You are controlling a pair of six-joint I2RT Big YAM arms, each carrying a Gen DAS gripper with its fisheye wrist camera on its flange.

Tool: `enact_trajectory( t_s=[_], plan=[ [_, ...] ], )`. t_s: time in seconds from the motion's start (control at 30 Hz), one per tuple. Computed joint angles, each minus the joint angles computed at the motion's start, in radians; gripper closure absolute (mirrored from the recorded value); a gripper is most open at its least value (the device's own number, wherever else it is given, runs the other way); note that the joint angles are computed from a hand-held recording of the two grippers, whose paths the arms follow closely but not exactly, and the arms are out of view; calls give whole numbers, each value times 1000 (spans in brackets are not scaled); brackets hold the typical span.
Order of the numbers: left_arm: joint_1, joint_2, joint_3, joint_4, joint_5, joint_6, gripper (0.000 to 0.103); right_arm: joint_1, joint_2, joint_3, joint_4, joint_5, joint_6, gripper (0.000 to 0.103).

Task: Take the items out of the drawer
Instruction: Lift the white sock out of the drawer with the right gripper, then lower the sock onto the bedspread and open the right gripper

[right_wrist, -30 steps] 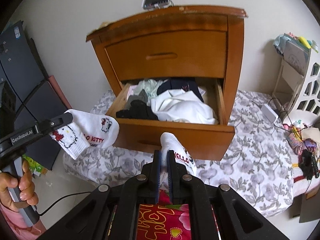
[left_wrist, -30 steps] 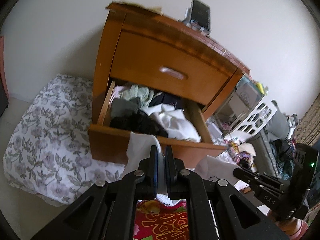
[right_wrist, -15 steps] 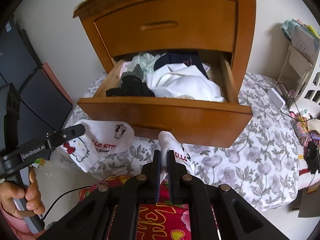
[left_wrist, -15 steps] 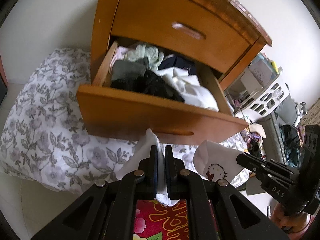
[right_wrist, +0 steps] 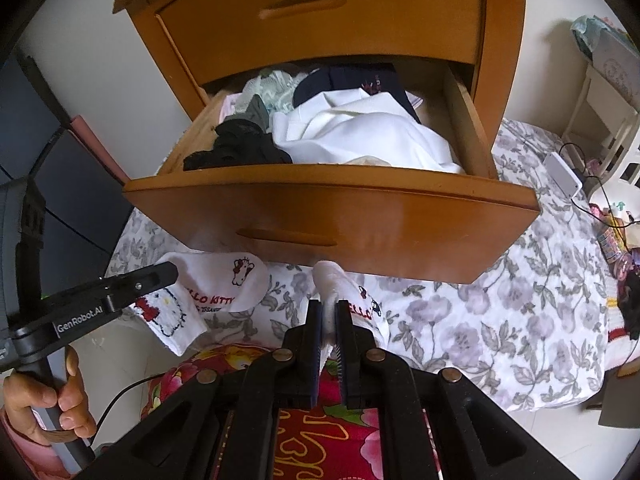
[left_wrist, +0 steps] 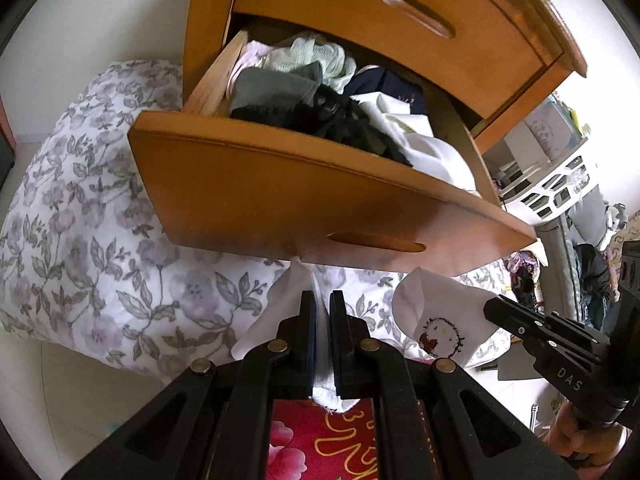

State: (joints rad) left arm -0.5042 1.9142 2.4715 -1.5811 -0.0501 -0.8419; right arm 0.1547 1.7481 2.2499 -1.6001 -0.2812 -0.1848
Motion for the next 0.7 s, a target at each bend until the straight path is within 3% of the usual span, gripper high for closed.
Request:
enact_trajectory(
  t_s=[0.37,0.43,0.5,0.53,0.57,0.7],
  plan=[
    [24,23,-4,-5,41,-4,95,6,57,61,-20,13,6,94],
    [27,27,-3,-8,43,-7,87,7,67,71,-26,15,7,94],
    [28,31,0,-14,41,-9,64,8,73,78,-31,21,6,94],
    [28,32,0,-15,37,-10,60,9,75,80,-31,23,5,92],
    [29,33,1,-15,34,-11,55,10,77,82,-33,25,4,89],
    [33,40,10,-28,29,-19,45,14,81,83,-33,46,4,54]
  ],
)
